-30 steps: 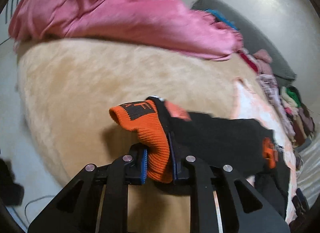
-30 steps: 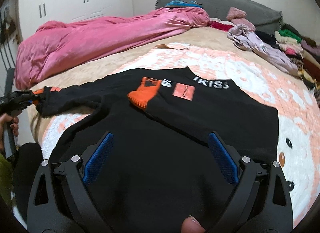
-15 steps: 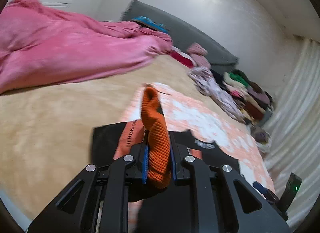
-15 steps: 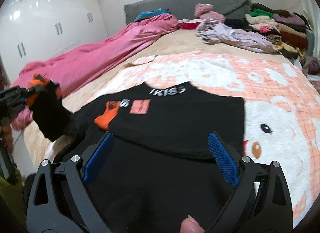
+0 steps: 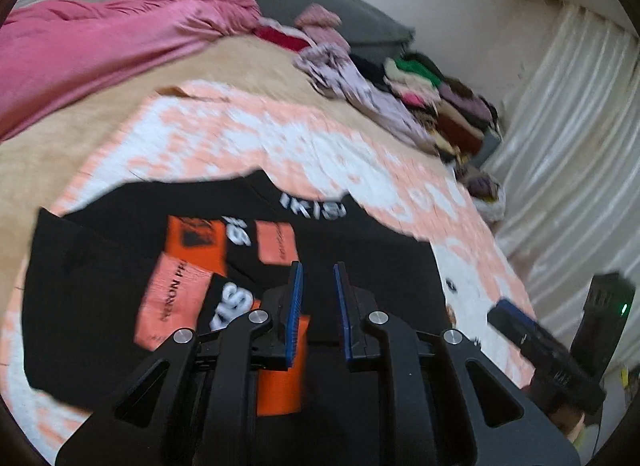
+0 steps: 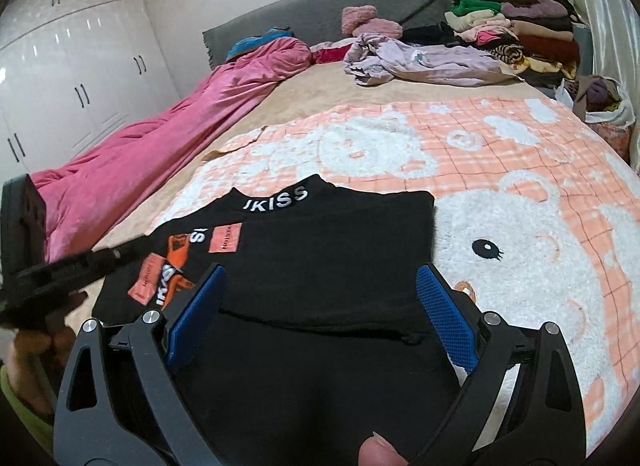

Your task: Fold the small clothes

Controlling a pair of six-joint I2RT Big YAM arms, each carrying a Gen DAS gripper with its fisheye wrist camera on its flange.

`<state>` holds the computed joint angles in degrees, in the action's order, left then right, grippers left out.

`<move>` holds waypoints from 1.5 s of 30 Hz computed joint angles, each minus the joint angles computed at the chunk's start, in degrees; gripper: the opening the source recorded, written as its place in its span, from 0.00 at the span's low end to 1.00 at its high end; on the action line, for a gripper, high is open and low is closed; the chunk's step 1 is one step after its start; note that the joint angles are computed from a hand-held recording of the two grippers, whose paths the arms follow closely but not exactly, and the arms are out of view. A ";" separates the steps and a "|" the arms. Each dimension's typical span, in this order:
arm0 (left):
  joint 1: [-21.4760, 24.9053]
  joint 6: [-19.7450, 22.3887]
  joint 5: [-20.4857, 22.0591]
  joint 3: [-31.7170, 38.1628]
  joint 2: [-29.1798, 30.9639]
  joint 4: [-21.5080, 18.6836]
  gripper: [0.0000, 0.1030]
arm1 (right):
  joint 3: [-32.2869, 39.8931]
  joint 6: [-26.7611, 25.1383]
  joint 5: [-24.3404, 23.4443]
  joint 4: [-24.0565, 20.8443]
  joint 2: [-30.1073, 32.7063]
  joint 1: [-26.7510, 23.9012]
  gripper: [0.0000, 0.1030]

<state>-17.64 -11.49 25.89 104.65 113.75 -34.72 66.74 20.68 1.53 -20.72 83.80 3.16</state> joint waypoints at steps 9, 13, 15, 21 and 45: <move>1.23 4.54 -5.83 1.54 1.26 0.93 0.39 | 4.02 -3.36 -2.18 -3.82 5.94 4.11 0.87; 3.04 6.53 -7.75 2.22 1.71 1.21 0.45 | 7.31 -4.00 -4.68 -5.89 9.40 7.03 0.87; 3.78 6.65 -8.02 1.63 1.63 2.46 0.48 | 9.56 -3.02 -6.52 -7.09 11.64 8.33 0.87; 5.70 6.76 -10.01 3.17 2.93 2.00 0.57 | 16.35 1.08 -8.54 -10.17 17.99 10.74 0.61; 8.43 1.64 -9.46 1.05 1.08 6.63 0.63 | 18.78 -13.99 7.44 -9.38 11.39 3.41 0.02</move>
